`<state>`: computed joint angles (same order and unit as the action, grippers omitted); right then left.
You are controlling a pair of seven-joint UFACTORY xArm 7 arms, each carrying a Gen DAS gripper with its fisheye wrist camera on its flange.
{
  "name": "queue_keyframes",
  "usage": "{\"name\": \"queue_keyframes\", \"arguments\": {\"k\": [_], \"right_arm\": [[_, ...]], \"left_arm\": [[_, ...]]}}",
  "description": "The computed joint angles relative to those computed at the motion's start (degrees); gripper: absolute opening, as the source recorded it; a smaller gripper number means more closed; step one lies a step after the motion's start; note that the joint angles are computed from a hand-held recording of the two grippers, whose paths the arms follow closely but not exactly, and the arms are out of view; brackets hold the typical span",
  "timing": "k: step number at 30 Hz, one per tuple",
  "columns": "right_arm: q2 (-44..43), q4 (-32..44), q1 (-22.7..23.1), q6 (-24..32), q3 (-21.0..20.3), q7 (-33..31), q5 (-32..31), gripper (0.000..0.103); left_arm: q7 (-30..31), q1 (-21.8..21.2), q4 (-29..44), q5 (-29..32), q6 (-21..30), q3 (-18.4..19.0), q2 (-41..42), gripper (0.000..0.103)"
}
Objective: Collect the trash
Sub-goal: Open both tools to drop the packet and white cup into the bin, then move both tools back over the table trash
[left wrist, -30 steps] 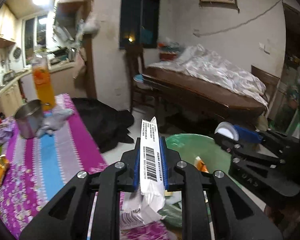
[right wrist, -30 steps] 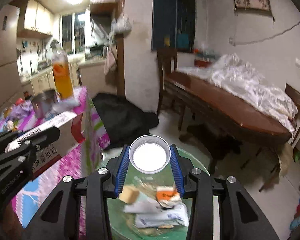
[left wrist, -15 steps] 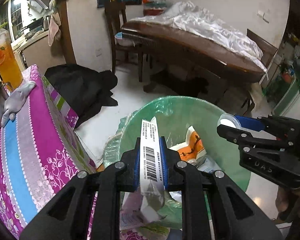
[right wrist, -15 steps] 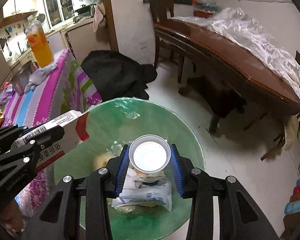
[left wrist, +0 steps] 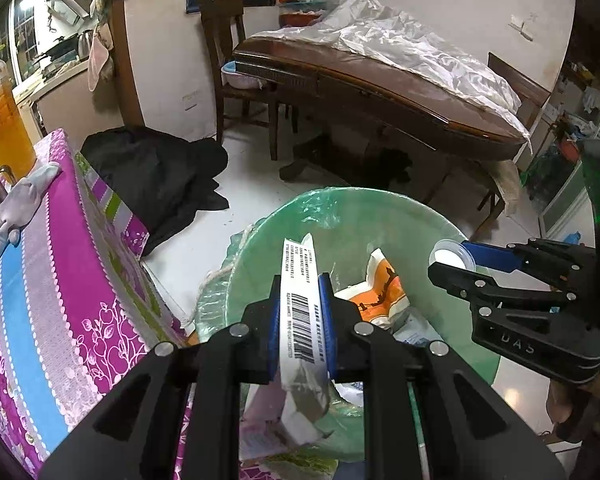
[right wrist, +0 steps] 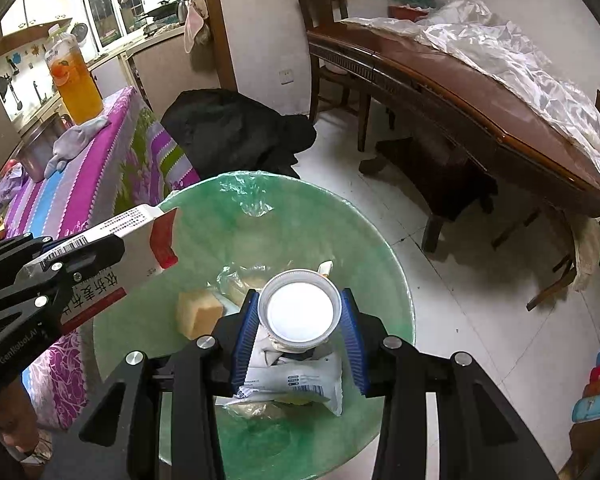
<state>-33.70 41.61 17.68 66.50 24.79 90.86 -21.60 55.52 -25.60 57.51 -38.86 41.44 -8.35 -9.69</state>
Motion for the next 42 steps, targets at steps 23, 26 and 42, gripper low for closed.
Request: {"name": "queue_keyframes", "arguments": {"k": [23,26,42], "right_arm": [[-3.02,1.26,-1.17,3.66,3.19,3.33,-2.15,0.066],[-1.79,4.13,-1.73,6.24,5.15,4.03,-4.24,0.069],[23.32,27.96,0.08,7.73,14.31,12.21,-30.33,0.083]], "left_arm": [[0.57,0.35,0.64,-1.20,-0.49,0.43,0.12,0.056],[1.46,0.73,0.53,-1.94,0.25,0.98,-0.31,0.056],[12.67,7.90,-1.31,-7.19,2.71,9.79,-6.03,0.069]]}}
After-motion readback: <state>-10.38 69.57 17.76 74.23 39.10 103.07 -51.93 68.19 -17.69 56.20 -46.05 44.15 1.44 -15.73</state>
